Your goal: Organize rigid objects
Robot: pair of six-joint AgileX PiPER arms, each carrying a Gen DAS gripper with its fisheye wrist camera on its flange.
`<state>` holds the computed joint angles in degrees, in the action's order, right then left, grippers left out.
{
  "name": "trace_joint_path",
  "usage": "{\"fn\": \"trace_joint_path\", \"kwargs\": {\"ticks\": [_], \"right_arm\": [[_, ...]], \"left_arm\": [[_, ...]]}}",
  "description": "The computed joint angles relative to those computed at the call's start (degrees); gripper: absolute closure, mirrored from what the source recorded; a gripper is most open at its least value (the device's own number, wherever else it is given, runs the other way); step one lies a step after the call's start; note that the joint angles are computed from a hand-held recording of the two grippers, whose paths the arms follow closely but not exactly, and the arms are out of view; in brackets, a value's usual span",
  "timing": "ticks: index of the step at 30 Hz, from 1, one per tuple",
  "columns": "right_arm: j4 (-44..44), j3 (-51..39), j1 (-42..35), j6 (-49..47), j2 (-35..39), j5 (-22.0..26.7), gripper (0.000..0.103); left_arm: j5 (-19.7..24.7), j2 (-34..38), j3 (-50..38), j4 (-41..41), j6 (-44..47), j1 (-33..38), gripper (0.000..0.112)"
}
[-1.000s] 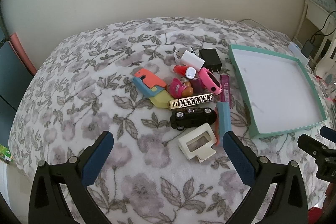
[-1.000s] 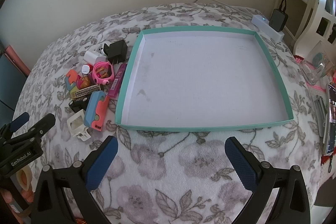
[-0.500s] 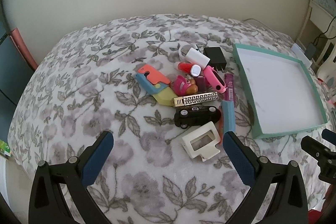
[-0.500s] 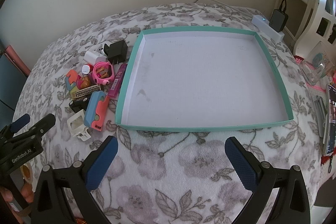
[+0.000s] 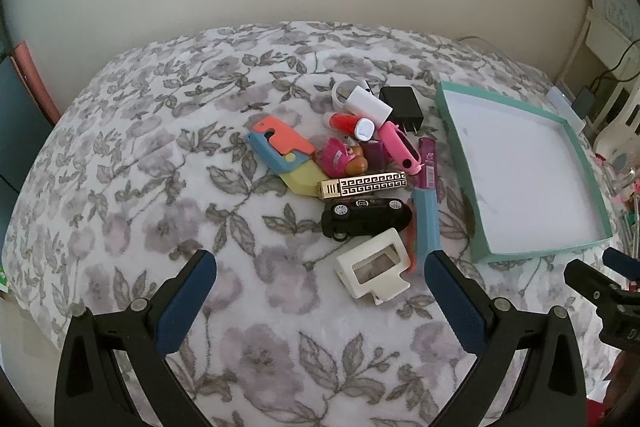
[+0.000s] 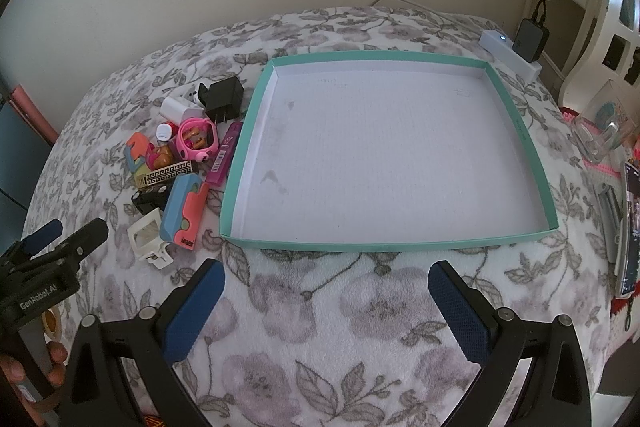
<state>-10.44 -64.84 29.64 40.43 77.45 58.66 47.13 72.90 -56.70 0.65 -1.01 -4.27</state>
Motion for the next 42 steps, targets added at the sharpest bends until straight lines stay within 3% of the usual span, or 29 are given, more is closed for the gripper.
{"fn": "trace_joint_path", "kwargs": {"ticks": [14,33,36,42], "right_arm": [[-0.04,-0.12,0.04,-0.03,-0.01,0.14,0.0],[-0.71,-0.56,0.26,0.02,-0.59,-0.2,0.0],[-1.41,-2.84,0.73,-0.88,-0.33,-0.13,0.0],[-1.54,-10.55,2.09,-3.78,4.33,1.67,0.0]], "left_arm": [[-0.19,-0.22,0.05,-3.75,2.99,1.35,0.009],[-1.64,-0.46,0.13,-2.8,2.09,2.04,0.009],[-0.92,-0.05,-0.8,-6.0,5.59,4.09,0.009],[0.83,2.22,-3.71,-3.28,4.49,5.52,0.009]]}}
